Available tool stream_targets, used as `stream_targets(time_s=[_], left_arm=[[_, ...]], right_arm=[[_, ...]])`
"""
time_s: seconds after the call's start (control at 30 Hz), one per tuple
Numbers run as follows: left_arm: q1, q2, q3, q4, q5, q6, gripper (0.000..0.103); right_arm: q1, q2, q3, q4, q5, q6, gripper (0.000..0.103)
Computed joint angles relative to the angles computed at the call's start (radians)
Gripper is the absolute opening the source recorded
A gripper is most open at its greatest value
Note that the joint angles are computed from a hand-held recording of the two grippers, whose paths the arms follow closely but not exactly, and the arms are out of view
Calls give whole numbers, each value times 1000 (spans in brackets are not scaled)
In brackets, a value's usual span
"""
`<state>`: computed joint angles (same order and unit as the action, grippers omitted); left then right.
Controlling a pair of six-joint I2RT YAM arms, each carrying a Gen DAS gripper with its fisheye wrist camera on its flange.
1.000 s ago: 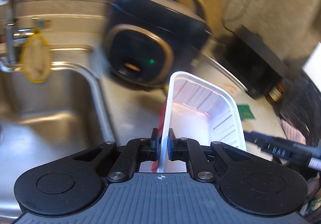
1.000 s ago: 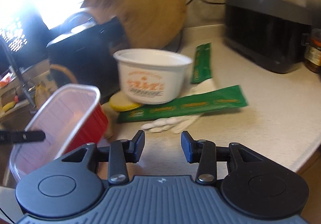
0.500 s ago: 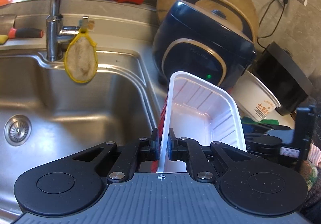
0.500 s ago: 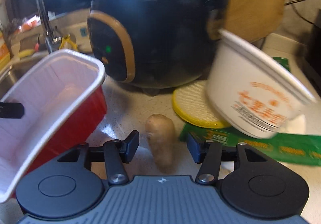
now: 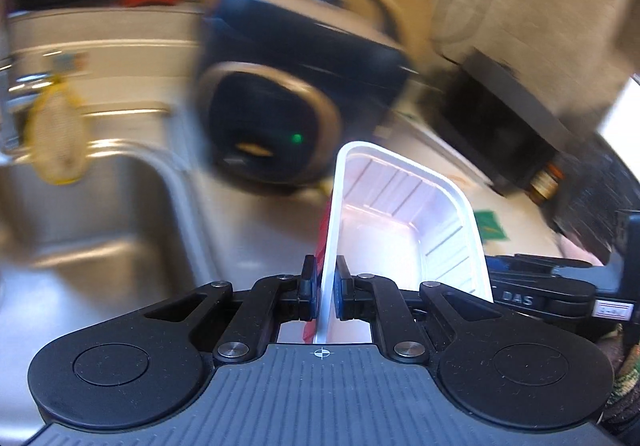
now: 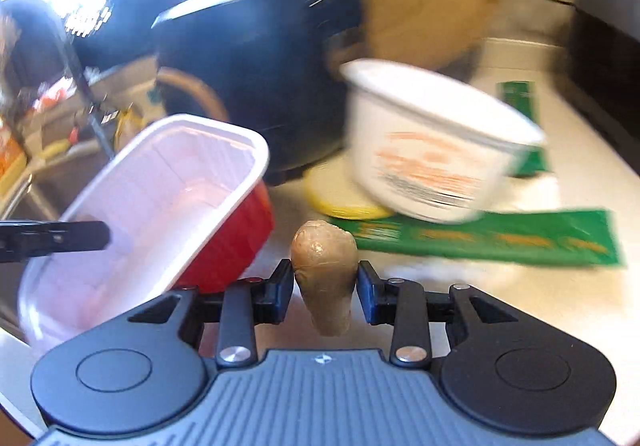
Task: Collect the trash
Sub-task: 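Carry the tray in the left tool and ginger in the right tool to the bin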
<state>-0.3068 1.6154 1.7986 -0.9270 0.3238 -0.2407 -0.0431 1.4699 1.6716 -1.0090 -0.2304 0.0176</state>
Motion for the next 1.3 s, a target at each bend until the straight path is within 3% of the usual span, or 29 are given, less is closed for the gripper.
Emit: stream_targets(time_s=[0.17,0.3,0.47,0.7,0.83,0.97,1.2,1.3], left_arm=[[-154,146,160,-43,62,66,11],[-293,295,348,-128,104,143,11],[-465,476,548,-267,145,252,11],[-636,683,762,-416,99,346,11],[-687,731,787,-452,48,387,11],[-726,725,707,-414,-36,418,11],[-775,770,647,-395,-116,384,11],[-793,836,686,-404,-148,339,11]], right_arm=[[-222,-197,-132,-69,-3,-1,34],[-488,-334,-217,-183,-38,-60,34],[-952,-459,-353,-332,-124,-270,34],[-1526,-461,-520,-452,-181,-636,34],[-1654,-450,-607,-436,-164,-704,34],[-1683,-441,-688,-395,-152,-726,34],[-1664,-361,-792,-278,-112,-707,34],[-1662,-294,-821,-230,-99,-694,34]])
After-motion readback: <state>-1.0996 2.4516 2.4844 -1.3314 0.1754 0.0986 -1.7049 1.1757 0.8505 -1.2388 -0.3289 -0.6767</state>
